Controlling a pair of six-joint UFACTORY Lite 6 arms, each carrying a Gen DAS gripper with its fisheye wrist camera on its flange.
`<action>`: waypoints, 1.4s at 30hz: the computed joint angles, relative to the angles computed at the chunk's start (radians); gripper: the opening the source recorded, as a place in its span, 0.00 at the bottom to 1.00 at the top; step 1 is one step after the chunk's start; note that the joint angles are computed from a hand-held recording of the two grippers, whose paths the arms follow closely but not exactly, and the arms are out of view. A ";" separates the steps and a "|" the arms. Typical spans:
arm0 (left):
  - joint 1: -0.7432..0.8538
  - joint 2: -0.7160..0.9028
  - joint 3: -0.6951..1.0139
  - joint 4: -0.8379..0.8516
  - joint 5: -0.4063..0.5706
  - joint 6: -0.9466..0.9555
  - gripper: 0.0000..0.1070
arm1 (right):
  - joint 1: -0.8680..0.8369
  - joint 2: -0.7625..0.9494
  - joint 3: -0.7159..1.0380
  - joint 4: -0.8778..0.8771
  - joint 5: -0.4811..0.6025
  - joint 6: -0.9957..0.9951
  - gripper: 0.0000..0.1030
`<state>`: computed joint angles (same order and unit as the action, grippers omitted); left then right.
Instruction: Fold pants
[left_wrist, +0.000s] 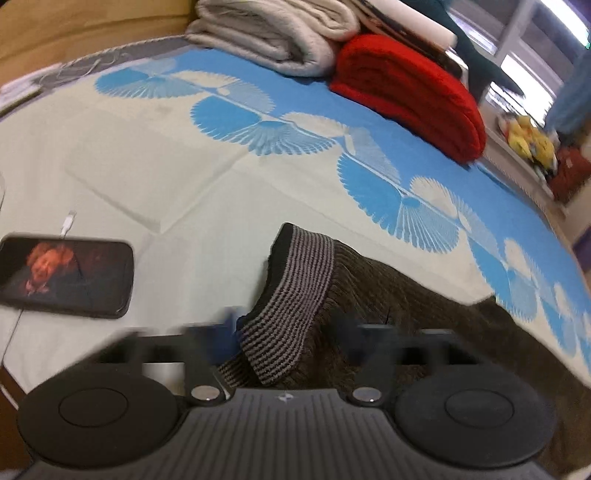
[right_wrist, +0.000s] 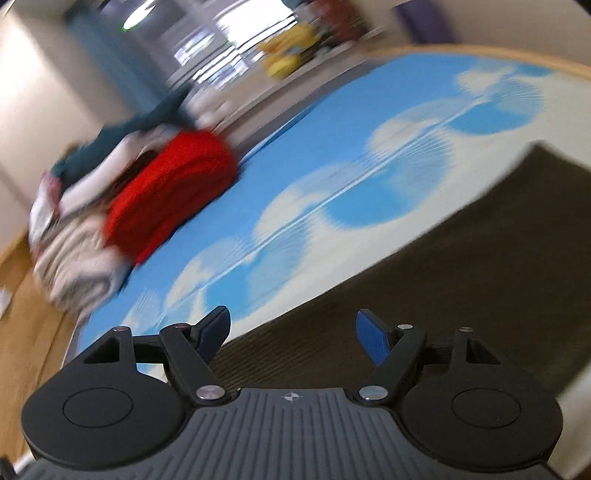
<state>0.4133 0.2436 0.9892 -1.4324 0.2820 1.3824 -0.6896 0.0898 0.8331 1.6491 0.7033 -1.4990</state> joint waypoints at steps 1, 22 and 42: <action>-0.013 0.003 -0.002 -0.024 -0.025 0.062 0.31 | 0.070 0.005 0.006 0.035 -0.030 -0.028 0.70; 0.073 0.213 0.169 0.179 0.102 -0.065 0.32 | 0.696 1.049 1.278 -0.587 -0.227 0.793 0.42; 0.078 0.210 0.153 0.122 0.114 0.006 0.33 | 0.709 1.003 1.203 -0.517 -0.215 0.659 0.06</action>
